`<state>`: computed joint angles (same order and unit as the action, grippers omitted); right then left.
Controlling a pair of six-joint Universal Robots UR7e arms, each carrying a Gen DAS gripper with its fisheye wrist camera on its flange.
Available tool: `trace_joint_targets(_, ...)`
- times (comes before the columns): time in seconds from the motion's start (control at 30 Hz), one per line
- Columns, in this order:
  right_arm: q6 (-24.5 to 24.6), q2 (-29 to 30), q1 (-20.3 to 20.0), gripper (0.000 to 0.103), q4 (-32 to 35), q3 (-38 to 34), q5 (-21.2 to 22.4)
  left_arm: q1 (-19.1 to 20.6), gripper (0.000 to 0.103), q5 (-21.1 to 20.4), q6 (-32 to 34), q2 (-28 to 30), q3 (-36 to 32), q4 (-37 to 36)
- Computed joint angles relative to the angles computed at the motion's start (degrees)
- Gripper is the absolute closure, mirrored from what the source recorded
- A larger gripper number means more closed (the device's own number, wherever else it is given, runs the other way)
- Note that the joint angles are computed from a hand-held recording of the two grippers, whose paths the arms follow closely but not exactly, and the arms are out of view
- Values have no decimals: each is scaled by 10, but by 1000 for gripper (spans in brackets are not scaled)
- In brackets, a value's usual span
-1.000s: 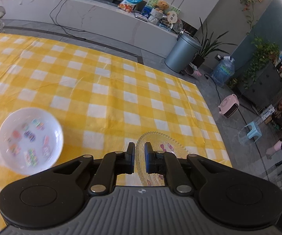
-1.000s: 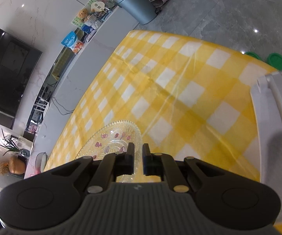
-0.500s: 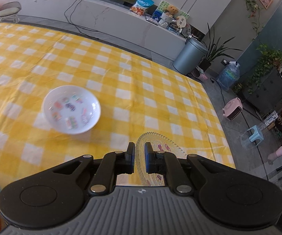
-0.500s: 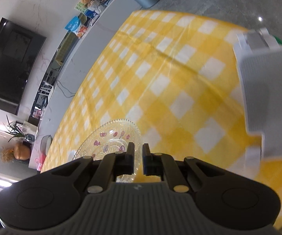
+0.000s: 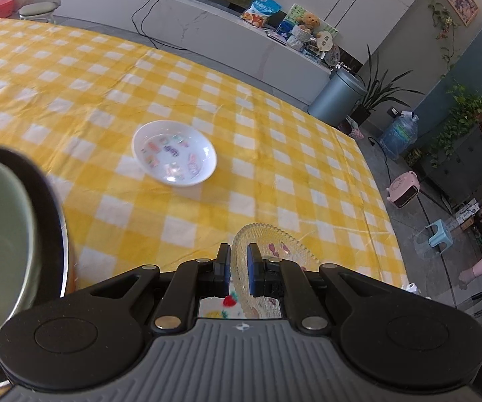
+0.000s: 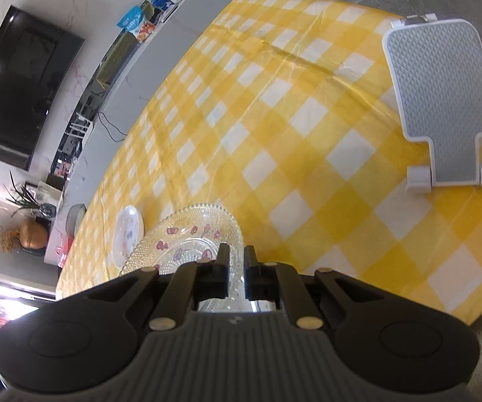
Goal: Organize plates and bowls
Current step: 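Lift the glass plate with both grippers and carry it over the Fruity plate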
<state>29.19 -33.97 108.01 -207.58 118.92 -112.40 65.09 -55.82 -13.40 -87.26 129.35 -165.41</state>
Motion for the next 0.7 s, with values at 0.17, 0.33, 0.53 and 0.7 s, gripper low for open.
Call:
trace_joint_targets(0.17, -6, 0, 14, 97, 17, -2, -21, -6, 93, 13, 1, -15, 15, 7)
trace_joint_targets(0.33, -18, 0, 23, 97, 40, -8, -39, -2, 93, 17, -6, -23, 22, 23)
trace_joint_targets(0.53, -35, 5, 34, 97, 65, -19, -67, -5, 93, 29, -3, -26, 31, 30)
trace_joint_targets(0.7, -35, 5, 42, 95, 95, -28, -87, -8, 93, 36, -3, -30, 35, 41)
